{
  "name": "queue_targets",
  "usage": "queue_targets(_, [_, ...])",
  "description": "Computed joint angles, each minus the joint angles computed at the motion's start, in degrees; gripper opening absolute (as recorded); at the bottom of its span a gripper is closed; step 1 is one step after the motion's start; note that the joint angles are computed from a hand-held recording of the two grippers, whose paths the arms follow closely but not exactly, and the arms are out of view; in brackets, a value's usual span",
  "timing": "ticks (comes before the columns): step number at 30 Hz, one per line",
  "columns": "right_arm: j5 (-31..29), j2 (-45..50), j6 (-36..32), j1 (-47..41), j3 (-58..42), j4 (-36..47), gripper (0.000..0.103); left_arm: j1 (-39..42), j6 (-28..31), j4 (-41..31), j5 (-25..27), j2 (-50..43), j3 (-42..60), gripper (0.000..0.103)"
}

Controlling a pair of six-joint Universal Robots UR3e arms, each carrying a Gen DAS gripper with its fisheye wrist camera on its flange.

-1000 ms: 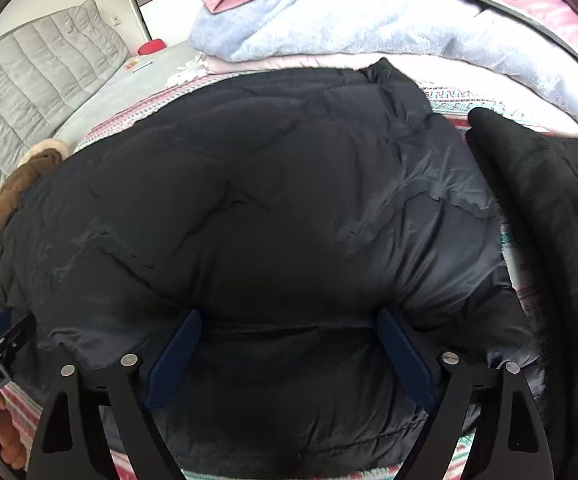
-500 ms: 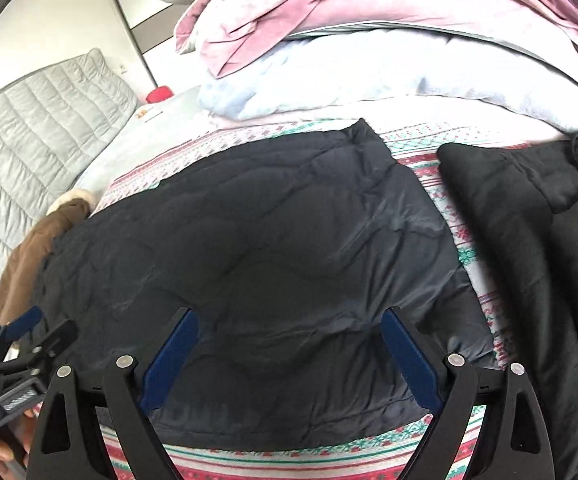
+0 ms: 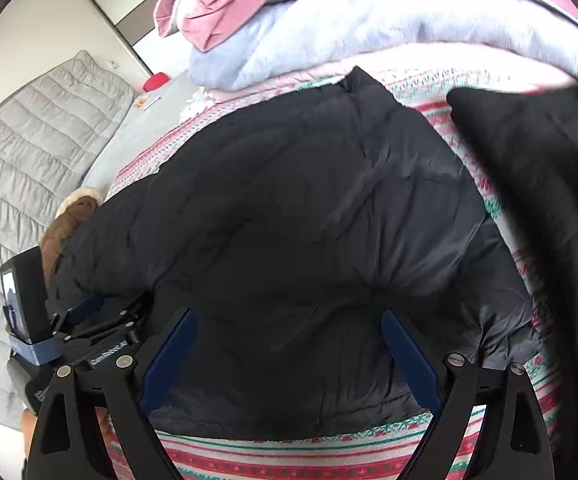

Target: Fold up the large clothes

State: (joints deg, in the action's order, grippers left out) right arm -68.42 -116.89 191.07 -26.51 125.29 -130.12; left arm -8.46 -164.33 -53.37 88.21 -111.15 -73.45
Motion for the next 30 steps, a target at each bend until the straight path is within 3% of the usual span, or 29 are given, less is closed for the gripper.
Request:
queue_targets(5, [1.36,-3.42,0.47,-2.92,0.83,1.45,0.095,1.47,-0.89,-5.08,-2.39,-2.16,9.38,0.096])
queue_targets(9, [3.4,-5.61,-0.48,-6.18,1.66,3.38,0.095,0.64,-2.83,-14.63,-1.64,-11.99,28.05,0.096])
queue_targets(12, [4.42,-6.79,-1.15,-7.49,1.51,5.5,0.095,-0.98,-3.41,-22.23,2.74,-21.47,41.38,0.096])
queue_targets(17, [4.37,-6.82,-1.99,-7.69,1.53,6.45,0.095,-1.79,-4.0,-13.76,4.87,-19.61,31.09,0.098])
queue_targets(30, [6.88,-10.25,-3.73,-11.74,1.9,11.3,0.095,-0.25,-4.45,-17.88,2.11,-19.26,33.64,0.097])
